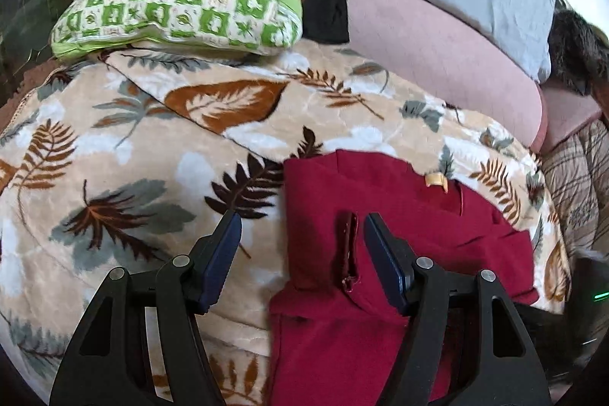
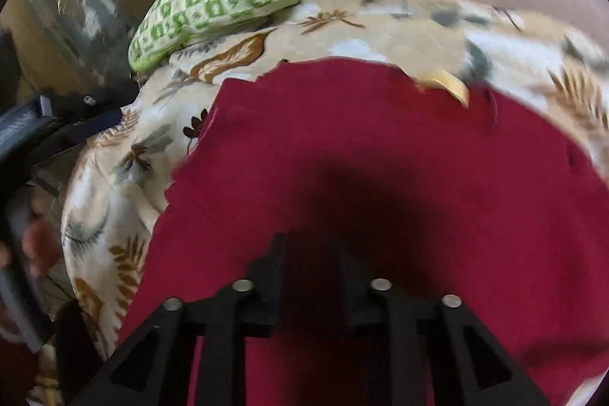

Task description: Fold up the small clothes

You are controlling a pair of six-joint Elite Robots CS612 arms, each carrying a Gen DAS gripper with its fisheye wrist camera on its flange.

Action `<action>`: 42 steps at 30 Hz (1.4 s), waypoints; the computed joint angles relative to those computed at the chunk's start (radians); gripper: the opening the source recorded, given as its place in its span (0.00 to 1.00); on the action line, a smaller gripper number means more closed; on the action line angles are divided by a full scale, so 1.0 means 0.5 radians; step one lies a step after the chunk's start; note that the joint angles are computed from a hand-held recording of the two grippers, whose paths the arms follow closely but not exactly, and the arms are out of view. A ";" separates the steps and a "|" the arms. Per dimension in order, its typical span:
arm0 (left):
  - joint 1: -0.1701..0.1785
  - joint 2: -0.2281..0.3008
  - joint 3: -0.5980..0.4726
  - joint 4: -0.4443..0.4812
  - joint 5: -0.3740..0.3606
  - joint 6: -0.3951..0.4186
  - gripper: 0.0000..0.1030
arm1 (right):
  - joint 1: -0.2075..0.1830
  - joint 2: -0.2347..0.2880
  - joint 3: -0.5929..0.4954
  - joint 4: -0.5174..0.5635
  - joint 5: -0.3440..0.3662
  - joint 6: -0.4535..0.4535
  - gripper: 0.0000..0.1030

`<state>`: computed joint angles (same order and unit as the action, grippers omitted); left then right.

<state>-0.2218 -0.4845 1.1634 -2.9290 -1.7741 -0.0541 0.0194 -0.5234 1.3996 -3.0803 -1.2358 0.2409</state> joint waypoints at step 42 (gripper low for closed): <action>-0.053 0.104 -0.114 0.258 -0.089 0.125 0.65 | -0.165 -0.275 0.609 -0.440 -0.620 0.286 0.28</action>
